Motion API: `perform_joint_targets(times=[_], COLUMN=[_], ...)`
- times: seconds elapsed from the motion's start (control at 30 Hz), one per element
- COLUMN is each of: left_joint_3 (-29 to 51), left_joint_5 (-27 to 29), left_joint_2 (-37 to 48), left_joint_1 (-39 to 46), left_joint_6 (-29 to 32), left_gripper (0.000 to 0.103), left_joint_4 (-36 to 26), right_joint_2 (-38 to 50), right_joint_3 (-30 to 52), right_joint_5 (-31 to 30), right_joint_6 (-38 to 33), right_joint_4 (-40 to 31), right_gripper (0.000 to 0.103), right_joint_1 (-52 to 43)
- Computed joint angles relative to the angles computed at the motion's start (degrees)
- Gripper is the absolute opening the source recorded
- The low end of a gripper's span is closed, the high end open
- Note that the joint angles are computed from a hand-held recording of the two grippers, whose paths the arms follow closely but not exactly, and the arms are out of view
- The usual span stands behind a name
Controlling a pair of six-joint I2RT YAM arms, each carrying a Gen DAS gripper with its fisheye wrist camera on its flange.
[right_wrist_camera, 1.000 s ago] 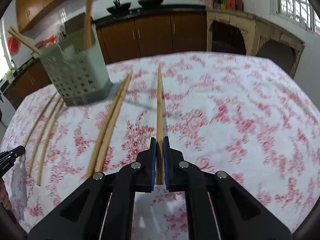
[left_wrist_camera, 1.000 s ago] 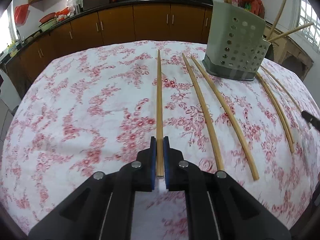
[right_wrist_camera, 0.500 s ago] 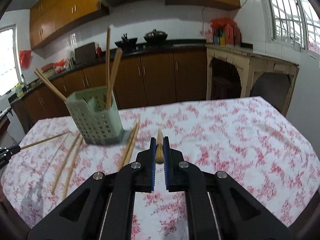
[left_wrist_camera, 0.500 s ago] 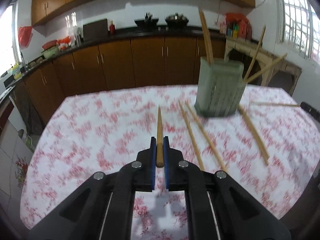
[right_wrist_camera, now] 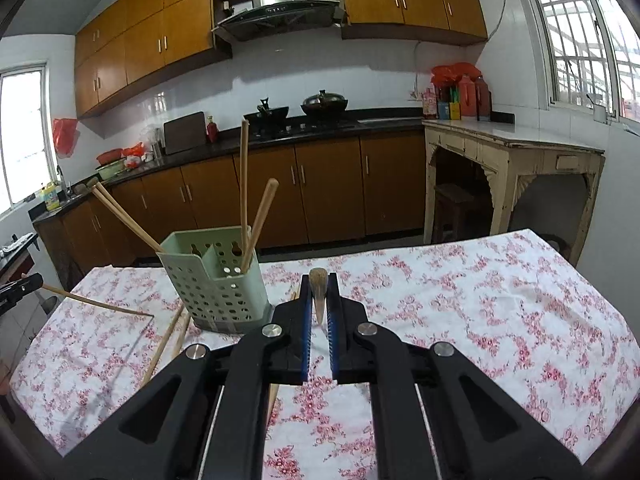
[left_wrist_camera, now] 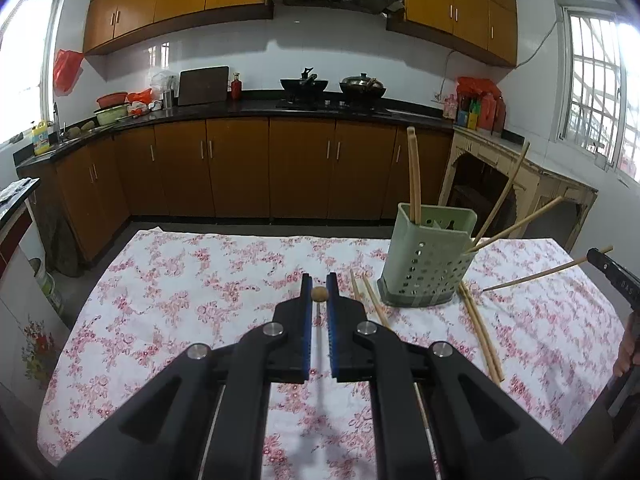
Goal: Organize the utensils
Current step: 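Lift both held chopsticks and carry them over the green holder, then lower both chopsticks into the holder and open both tools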
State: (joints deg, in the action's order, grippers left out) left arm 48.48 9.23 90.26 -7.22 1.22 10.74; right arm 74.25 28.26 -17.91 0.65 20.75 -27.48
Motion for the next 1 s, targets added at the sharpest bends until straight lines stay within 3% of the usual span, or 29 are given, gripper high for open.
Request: perform_joint_targets(times=[0.33, 0.6, 0.83, 1.0], left_joint_3=[1.36, 4.5, 12.2, 20.07], left_joint_5=[0.53, 1.85, 1.35, -1.68], left_joint_2=[-2.54, -7.57, -10.16, -7.79], left_joint_1=[-0.45, -2.32, -7.16, -11.6], left_joint_6=[-0.07, 0.17, -1.18, -3.69], left_gripper=[0.008, 0.008, 0.008, 0.008], left_joint_4=[-2.12, -8.23, -13.64, -14.34], right_joint_2=[-3.13, -8.61, -11.39, -9.46], right_joint_3=[2.29, 8.84, 16.16, 19.84], right_joint_5=[-0.99, -7.22, -11.71, -8.12], right_joint_6=[0.15, 0.96, 2.53, 3.48], right_joint_4=[-3.24, -13.59, -19.69, -18.05], right_gripper=[0.007, 0.007, 0.007, 0.007], right_joint_1=[0.05, -1.4, -0.23, 4.33])
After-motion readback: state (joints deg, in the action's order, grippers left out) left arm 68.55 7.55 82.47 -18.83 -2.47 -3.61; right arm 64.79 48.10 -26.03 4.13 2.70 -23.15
